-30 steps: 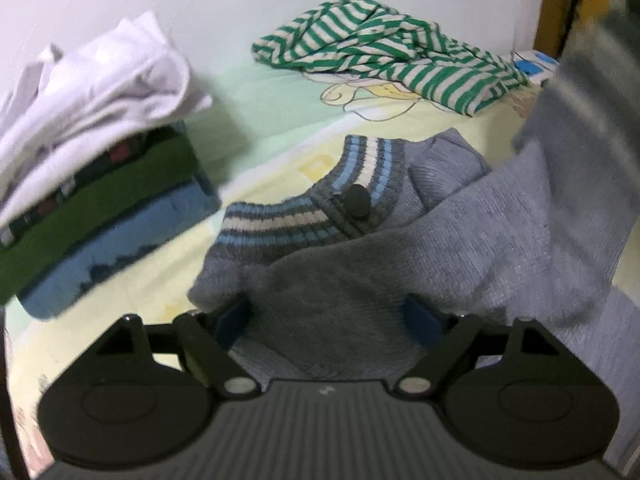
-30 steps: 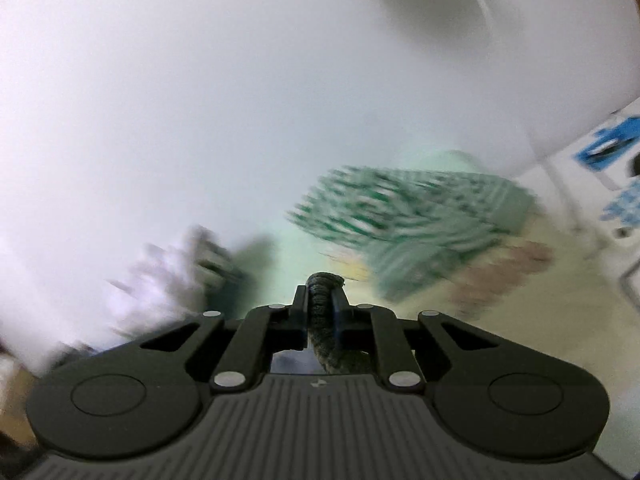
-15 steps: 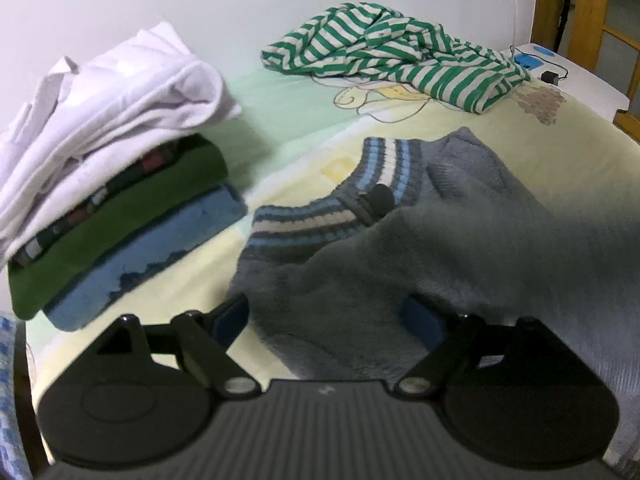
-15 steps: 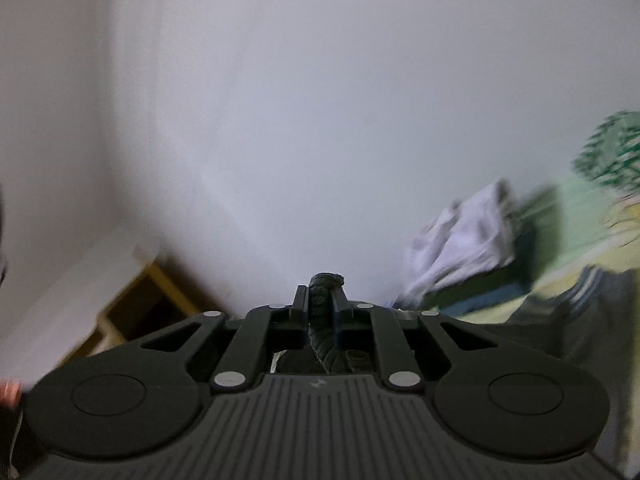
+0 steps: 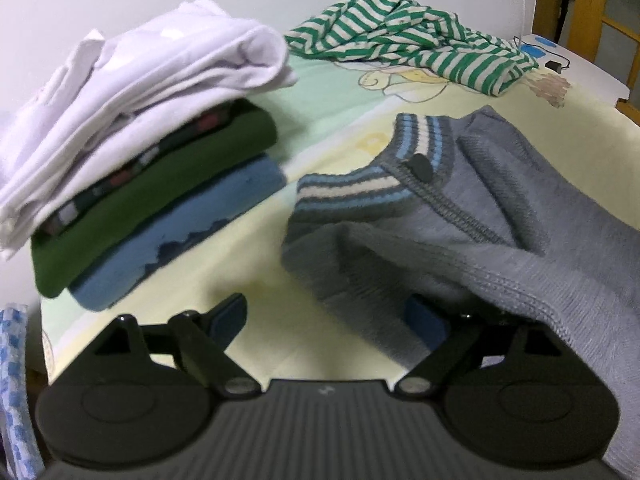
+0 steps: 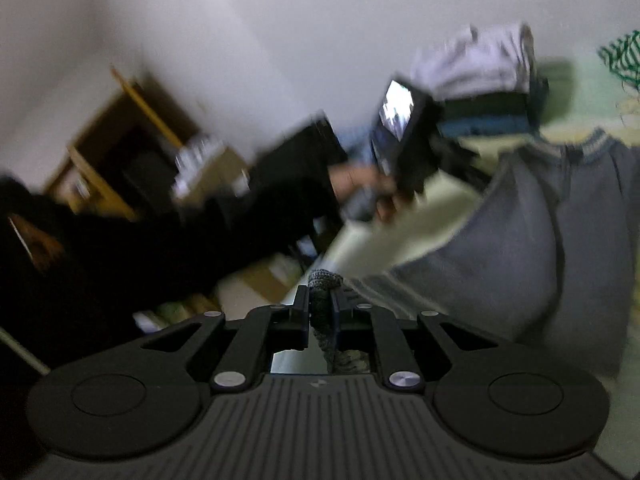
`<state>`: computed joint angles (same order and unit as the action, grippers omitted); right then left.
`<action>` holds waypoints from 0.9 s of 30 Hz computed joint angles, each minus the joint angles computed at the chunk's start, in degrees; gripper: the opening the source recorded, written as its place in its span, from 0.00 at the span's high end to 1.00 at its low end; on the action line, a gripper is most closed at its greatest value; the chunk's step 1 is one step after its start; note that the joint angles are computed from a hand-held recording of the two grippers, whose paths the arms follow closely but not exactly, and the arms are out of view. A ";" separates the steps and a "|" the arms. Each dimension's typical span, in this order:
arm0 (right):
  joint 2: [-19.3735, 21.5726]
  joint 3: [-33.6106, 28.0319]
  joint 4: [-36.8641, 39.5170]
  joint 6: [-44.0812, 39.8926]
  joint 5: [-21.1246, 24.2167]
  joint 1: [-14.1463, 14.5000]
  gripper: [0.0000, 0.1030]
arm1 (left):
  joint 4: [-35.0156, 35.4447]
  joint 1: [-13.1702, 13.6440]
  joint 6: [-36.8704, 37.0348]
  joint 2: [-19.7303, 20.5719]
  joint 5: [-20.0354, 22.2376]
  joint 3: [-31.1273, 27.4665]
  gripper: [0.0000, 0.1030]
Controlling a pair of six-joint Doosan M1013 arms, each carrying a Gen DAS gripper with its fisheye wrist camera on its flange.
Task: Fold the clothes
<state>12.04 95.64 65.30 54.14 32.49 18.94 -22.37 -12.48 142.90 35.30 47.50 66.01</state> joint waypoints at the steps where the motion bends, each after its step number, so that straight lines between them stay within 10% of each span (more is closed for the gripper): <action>1: 0.32 0.13 -2.19 1.85 0.64 0.31 0.88 | -0.08 0.17 -0.13 0.01 0.06 0.00 0.12; 15: 3.82 -2.35 -17.17 14.06 12.55 0.22 0.90 | -3.18 2.72 -1.89 -0.17 3.83 -0.23 0.11; 27: 0.49 -4.33 -24.66 14.28 8.86 0.36 0.99 | -7.53 3.01 -1.90 -0.37 6.48 -0.13 0.08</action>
<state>12.54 91.32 40.64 68.42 41.35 19.31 -29.89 -9.48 141.01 34.93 53.97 65.87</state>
